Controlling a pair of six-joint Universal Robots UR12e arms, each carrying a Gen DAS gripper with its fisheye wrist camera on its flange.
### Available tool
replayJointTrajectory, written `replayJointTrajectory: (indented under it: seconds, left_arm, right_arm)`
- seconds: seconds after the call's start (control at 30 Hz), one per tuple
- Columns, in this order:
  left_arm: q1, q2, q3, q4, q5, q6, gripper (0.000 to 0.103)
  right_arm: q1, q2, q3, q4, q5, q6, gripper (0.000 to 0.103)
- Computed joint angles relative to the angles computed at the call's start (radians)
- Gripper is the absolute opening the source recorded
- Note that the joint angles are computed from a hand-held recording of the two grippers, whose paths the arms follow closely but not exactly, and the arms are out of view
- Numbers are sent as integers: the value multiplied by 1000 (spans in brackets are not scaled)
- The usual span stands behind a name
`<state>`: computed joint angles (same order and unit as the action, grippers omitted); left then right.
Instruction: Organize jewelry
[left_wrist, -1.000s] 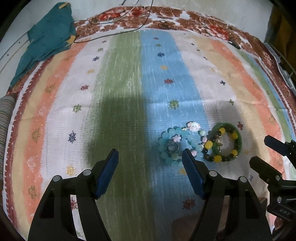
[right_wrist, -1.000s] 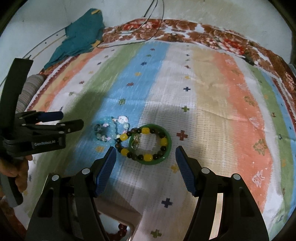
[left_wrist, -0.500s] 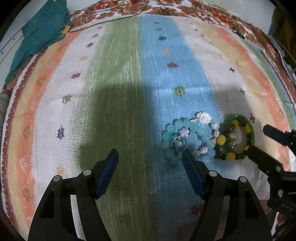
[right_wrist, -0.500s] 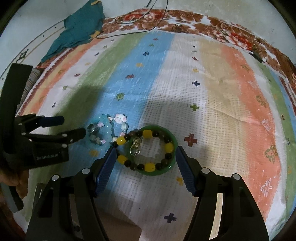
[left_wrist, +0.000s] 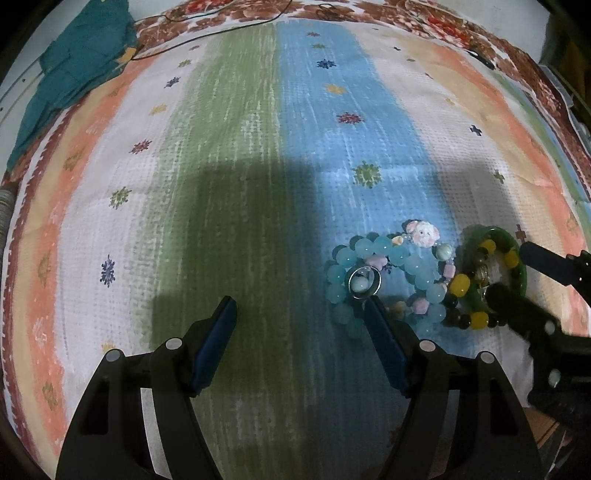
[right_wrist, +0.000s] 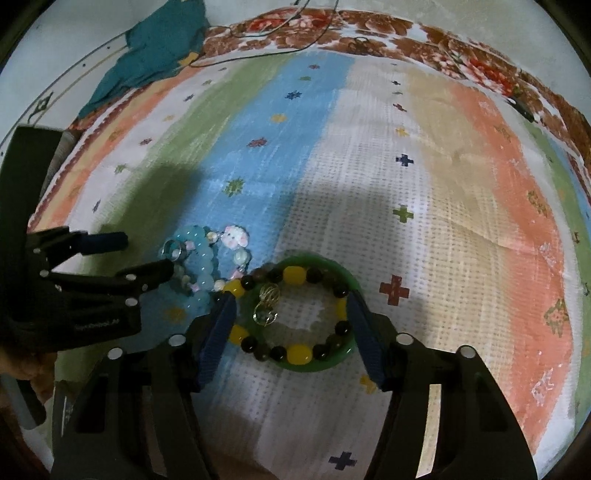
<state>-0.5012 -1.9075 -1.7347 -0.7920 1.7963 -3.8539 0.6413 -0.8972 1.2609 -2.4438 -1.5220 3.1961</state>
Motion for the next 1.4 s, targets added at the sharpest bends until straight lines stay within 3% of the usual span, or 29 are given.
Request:
replayJointTrajectory:
  seconds: [0.13,0.2,0.3,0.4,0.53,0.6,0.67,0.73,0.87,1.4]
  left_arm:
    - [2,2,-8,18,-8,9,66]
    - [2,3,-8,10,0,-2,54]
    - [6,6,-14,5,4,-18,43]
    - [4,6,-16,9,8,-12,42]
    - [0,2,-12,10,17,-1,36]
    - [-2,0,-9,8,21,1,22]
    - [-3,-1,-8,8,22,1,13]
    - [-1,1,-10,11,19,-1,12]
    - [3,5,-14,19,7,-8,11]
    - [-22,42,-11,31,54,2,11]
  right_arm:
    - [0,6,-6,6,-7,-17,56]
    - [-2,8,-10,7,6,-22,51]
    - [-2,10,-20,29,40,-39,43]
    - [6,16,-27,46,-5,-57,40]
    - [-3,19,-22,56,19,-48,37]
    - [0,21,-24,54,8,-51,35]
    - [2,22,-25,46,-7,-44,25]
    - [0,22,-23,42,-9,-37,15]
    - [-6,20,-20,38,15,-26,15]
    - [0,-30,27,-32,-26,7,15]
